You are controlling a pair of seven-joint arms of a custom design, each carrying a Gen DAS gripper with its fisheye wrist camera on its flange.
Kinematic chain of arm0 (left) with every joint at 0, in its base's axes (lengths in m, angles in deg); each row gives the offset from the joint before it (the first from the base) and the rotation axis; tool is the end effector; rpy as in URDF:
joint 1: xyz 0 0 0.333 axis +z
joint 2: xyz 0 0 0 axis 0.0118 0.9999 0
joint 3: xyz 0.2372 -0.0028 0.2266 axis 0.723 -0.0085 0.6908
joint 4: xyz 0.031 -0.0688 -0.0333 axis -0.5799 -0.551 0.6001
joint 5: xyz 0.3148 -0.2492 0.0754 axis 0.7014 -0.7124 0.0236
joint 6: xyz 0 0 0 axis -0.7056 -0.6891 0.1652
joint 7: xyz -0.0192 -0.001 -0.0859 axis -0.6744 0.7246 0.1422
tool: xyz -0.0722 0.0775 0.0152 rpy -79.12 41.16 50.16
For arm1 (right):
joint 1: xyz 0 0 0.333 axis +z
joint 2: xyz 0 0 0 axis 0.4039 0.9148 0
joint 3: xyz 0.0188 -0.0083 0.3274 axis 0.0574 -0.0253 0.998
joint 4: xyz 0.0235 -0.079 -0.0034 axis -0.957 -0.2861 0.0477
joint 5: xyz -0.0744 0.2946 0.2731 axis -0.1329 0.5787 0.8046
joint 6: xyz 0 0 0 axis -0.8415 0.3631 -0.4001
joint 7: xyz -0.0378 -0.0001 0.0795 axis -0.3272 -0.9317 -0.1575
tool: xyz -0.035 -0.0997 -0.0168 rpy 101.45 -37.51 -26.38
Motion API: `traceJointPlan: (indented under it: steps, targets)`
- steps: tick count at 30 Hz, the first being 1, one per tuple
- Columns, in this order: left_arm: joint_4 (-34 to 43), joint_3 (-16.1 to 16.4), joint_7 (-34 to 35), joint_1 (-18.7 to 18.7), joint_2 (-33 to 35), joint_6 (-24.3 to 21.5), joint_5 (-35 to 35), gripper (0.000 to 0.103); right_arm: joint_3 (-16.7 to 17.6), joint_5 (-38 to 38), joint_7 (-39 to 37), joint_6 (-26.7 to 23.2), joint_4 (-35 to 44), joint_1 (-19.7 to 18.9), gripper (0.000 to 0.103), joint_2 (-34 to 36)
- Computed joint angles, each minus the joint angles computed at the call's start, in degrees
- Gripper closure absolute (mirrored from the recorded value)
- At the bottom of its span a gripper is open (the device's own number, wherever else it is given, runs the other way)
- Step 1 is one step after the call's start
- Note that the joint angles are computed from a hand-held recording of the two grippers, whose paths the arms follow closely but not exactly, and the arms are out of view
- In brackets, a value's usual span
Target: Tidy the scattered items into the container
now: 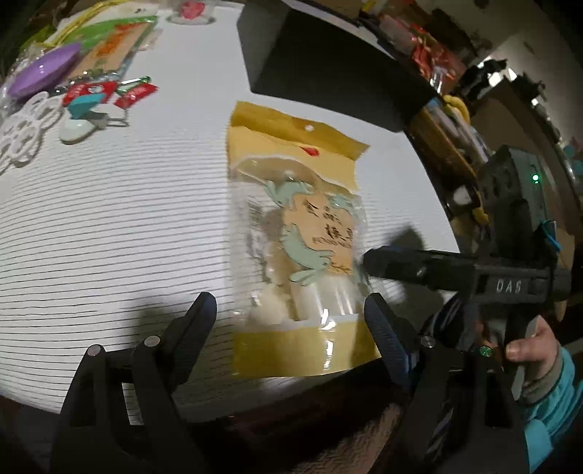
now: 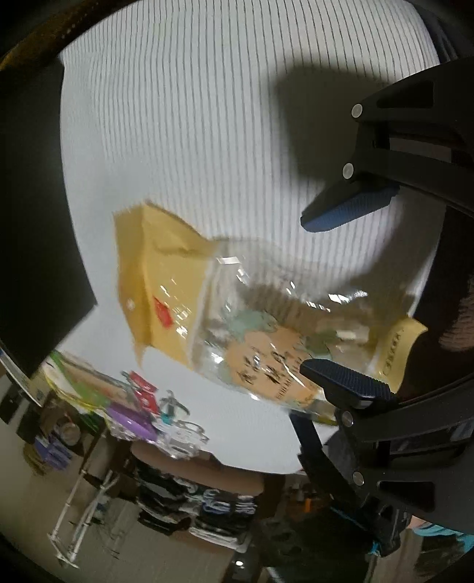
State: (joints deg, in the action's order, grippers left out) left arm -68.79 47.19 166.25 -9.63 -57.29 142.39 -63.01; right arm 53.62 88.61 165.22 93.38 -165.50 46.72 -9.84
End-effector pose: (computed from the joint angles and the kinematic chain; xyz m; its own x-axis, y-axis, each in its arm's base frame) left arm 0.4975 -0.1885 0.4954 -0.3356 -0.8452 0.4159 -0.9210 0.2017 -0.3333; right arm 0.4981 0.2463 0.4718 0.0488 -0.8246 -0.5635 -0.9637 0.1093 -0.2435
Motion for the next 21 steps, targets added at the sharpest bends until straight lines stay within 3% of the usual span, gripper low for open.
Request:
traceJointPlan:
  steps: [5, 12, 14, 16, 21]
  targets:
    - [0.1, -0.3, 0.0, -0.3, 0.6, -0.1, 0.3, 0.021, 0.1, -0.9, 0.1, 0.6, -0.2, 0.2, 0.03, 0.0]
    - [0.6, 0.5, -1.0, 0.3, 1.7, 1.0, -1.7, 0.021, -0.1, 1.6, -1.6, 1.3, -0.1, 0.1, 0.041, 0.5]
    - [1.2, 0.8, 0.0, 0.4, 2.6, -0.3, -3.7, 0.023, 0.0, 2.1, -2.0, 1.4, 0.0, 0.1, 0.043, 0.6]
    - [1.4, 0.6, 2.0, 0.2, 3.1, -1.6, -5.4, 0.04, 0.0, 3.2, -2.8, 1.2, 0.2, 0.1, 0.05, 0.8]
    - [1.3, -0.4, 2.5, -0.3, 2.7, -2.0, -3.9, 0.04, 0.3, 1.6, -2.8, 1.4, 0.0, 0.1, 0.054, 0.6]
